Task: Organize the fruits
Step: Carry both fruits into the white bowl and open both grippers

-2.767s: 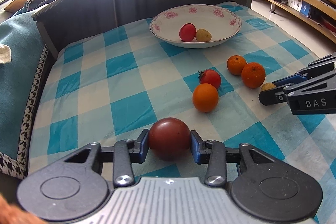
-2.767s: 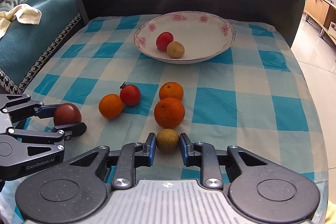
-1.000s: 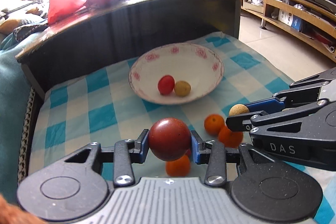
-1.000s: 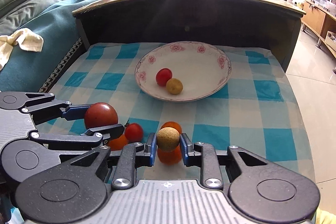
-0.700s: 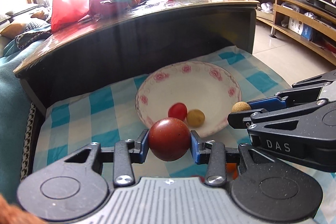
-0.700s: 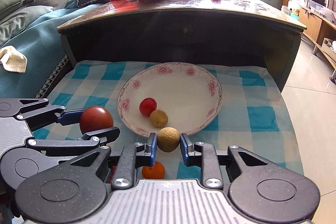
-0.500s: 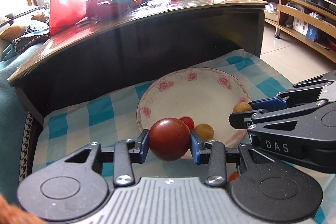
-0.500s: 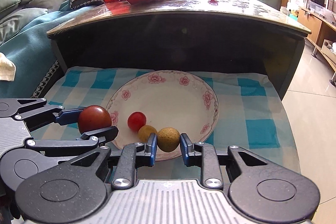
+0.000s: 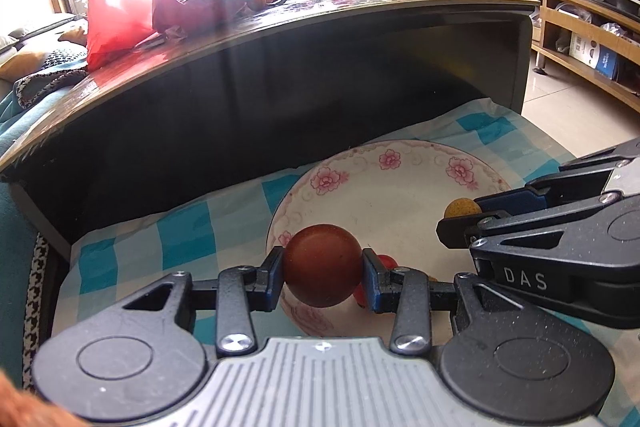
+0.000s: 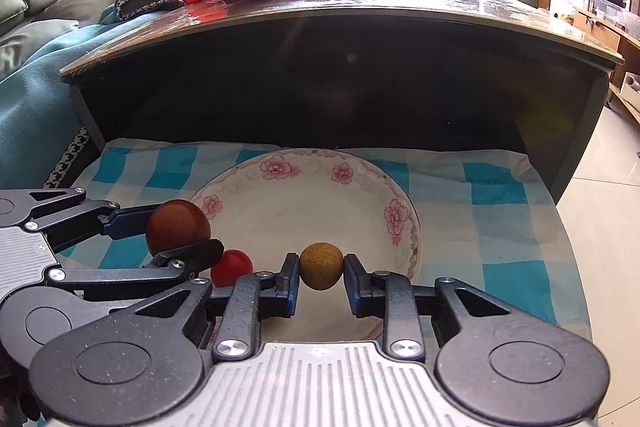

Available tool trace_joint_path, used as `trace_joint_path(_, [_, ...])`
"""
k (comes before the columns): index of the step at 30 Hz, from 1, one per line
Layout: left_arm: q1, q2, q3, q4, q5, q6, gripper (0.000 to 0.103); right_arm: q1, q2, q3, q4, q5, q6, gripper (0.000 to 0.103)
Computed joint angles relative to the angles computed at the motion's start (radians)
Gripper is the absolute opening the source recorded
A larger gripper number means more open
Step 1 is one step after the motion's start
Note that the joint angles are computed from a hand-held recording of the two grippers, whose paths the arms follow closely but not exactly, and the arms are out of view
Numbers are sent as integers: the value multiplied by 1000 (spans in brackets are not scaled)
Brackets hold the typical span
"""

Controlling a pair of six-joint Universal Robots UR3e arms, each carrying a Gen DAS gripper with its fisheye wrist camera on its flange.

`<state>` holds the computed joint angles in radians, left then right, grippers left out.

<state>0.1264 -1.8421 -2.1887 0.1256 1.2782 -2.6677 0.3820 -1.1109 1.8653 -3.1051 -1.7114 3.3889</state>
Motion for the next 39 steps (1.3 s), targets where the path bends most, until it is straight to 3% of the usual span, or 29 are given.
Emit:
trace_joint_path(16, [-8,-48,44,10,-17,-17,50,-32,22,15,-42,14,22,26])
trace_joint_path(23, [-8,-50,49,25,-16,-33,55,-42,17,23,-54,14,29,31])
trace_joint_path(39, [34,80,-5,-16,-54,-49,58,-40,-41,42,-78,11,32,41])
